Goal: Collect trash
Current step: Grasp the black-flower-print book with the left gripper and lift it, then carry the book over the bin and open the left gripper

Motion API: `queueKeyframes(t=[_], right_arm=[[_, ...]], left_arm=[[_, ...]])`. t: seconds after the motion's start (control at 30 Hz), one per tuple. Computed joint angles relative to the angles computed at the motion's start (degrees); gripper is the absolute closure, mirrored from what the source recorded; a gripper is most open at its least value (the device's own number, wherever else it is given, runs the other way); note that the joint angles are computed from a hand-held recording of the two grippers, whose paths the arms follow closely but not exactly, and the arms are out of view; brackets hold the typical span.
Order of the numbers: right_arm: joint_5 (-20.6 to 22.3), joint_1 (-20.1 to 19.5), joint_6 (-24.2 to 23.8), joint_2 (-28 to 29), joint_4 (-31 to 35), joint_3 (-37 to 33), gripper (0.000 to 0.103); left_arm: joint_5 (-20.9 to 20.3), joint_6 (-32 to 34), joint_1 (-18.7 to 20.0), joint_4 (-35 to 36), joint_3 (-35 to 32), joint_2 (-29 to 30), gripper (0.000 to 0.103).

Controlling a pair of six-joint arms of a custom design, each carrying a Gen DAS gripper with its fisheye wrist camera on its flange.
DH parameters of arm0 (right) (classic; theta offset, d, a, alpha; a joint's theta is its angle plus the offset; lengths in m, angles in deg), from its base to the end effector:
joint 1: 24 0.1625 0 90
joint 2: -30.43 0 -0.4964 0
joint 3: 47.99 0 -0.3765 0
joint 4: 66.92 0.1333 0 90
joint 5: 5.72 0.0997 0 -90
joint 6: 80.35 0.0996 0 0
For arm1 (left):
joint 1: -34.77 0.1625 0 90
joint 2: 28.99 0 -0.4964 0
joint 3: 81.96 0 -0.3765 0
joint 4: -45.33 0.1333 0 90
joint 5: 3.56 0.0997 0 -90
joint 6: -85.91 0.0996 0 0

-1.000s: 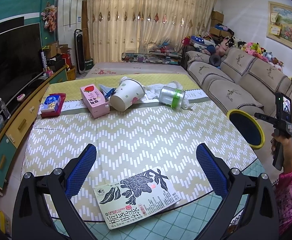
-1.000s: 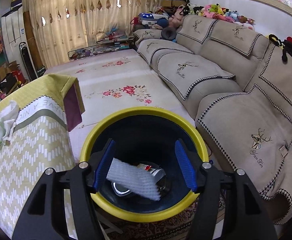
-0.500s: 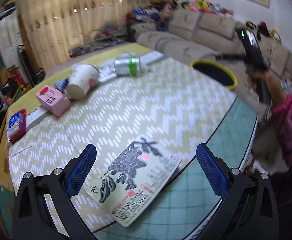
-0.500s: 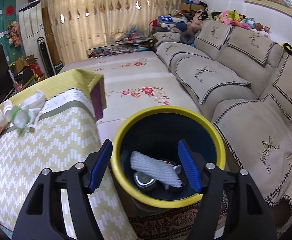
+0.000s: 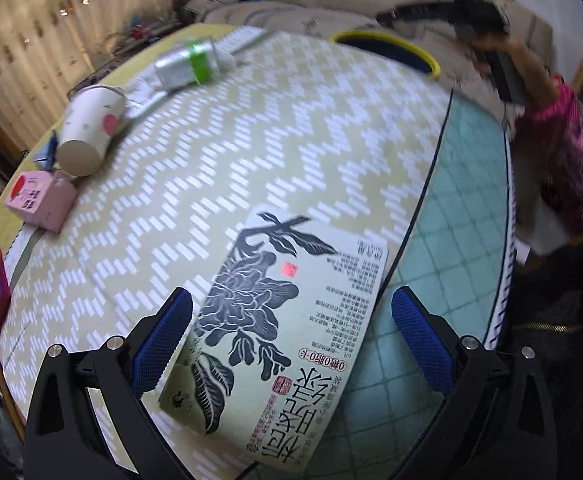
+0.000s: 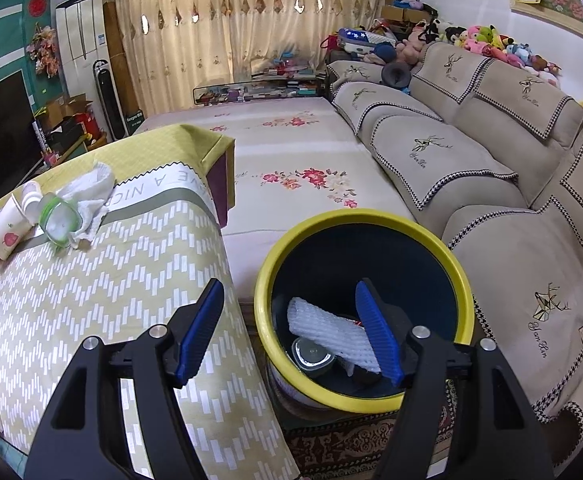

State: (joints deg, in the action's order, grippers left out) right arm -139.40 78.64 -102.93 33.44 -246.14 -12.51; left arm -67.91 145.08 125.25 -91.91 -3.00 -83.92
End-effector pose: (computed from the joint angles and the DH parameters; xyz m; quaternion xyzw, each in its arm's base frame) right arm 0.2619 -0.8731 -0.0663 0.1019 -0.8477 0.3670 0.3693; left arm 0.1827 -0.7546 0.3722 0.4291 0.8544 -0.0620 0.2862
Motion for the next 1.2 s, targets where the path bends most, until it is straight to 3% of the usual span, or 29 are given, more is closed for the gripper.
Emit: queueKeyframes(t=[0.13,0.2,0.37,0.8,1.2], right_arm=[[0.22,-0.03,-0.02,0.19,0.70,-0.12,0.038],[0.59,-0.12,0.17,-0.14,0.62,0.65,0.038],[1.73,-0.28,0.94,-1.34,-0.57,3.22,0.038],[4.83,-0.60,1.59,-6.43,-7.64,13.99,0.038],[7.44,-1.74,1.86,-13.19,-19.13,26.81,0.038]], left_arm=[[1.20,-0.31,0.09,2.73,-1.43,1.00,0.006],[1.42,-1.43,0.14,3.71,-2.10,1.29,0.017],[-0.44,-6.84,0.35,6.32,-4.44,1.82,0.025],[-2.20,-11.60,-3.59,-0.87,-5.42,4.63,0.027],[-8.88,-15.17,-7.85,-3.38,-11.69,10.72,0.028]])
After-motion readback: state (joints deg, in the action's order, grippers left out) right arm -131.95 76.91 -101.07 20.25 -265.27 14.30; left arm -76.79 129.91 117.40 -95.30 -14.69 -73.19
